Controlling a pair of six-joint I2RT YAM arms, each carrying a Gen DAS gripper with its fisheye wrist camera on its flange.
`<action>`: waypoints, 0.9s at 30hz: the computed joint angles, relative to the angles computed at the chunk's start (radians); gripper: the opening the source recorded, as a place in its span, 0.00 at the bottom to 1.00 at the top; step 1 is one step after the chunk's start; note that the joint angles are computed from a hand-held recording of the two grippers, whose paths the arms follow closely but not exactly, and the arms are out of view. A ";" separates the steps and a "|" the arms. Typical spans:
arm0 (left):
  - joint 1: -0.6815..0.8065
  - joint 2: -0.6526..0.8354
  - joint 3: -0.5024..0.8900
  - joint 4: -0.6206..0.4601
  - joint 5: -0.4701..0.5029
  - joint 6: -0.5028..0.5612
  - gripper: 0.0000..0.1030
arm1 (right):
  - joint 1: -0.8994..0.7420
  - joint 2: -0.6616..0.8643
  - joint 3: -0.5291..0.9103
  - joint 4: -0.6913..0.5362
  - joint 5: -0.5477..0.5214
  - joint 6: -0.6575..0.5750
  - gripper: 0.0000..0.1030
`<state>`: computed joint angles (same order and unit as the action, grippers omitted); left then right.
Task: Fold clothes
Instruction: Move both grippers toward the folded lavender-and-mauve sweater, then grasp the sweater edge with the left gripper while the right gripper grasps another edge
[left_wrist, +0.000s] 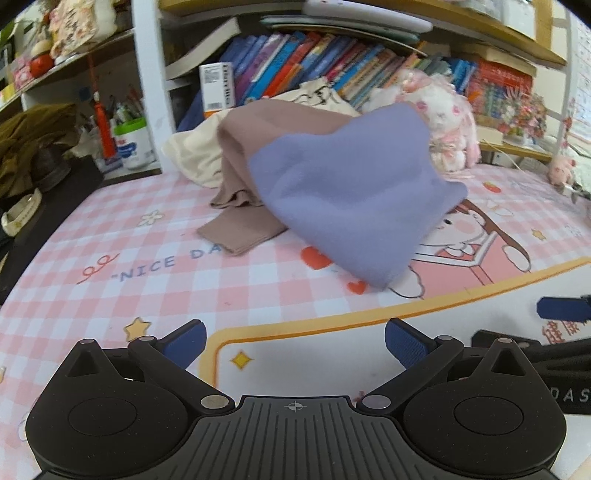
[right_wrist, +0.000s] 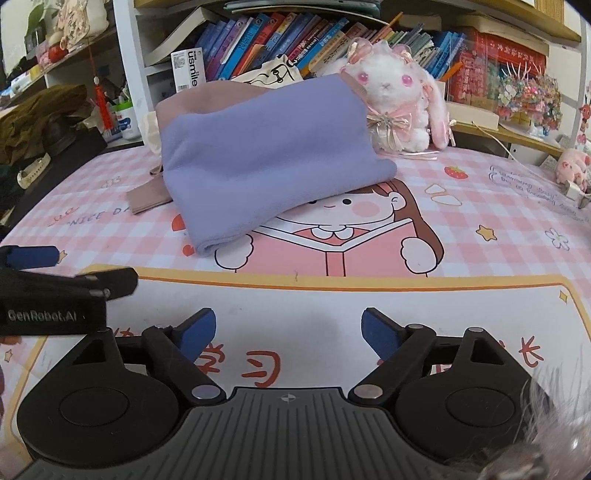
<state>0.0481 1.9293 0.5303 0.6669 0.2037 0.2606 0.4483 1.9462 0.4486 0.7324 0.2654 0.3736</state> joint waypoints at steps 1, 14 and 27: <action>-0.014 0.000 -0.006 0.011 -0.014 0.001 1.00 | -0.010 -0.001 -0.005 0.006 -0.013 -0.004 0.83; -0.200 0.022 -0.029 0.046 -0.227 -0.034 1.00 | -0.194 -0.004 -0.075 0.089 -0.194 -0.163 0.81; -0.386 0.166 0.175 -0.005 -0.494 0.068 1.00 | -0.460 -0.002 -0.021 -0.005 -0.461 -0.210 0.85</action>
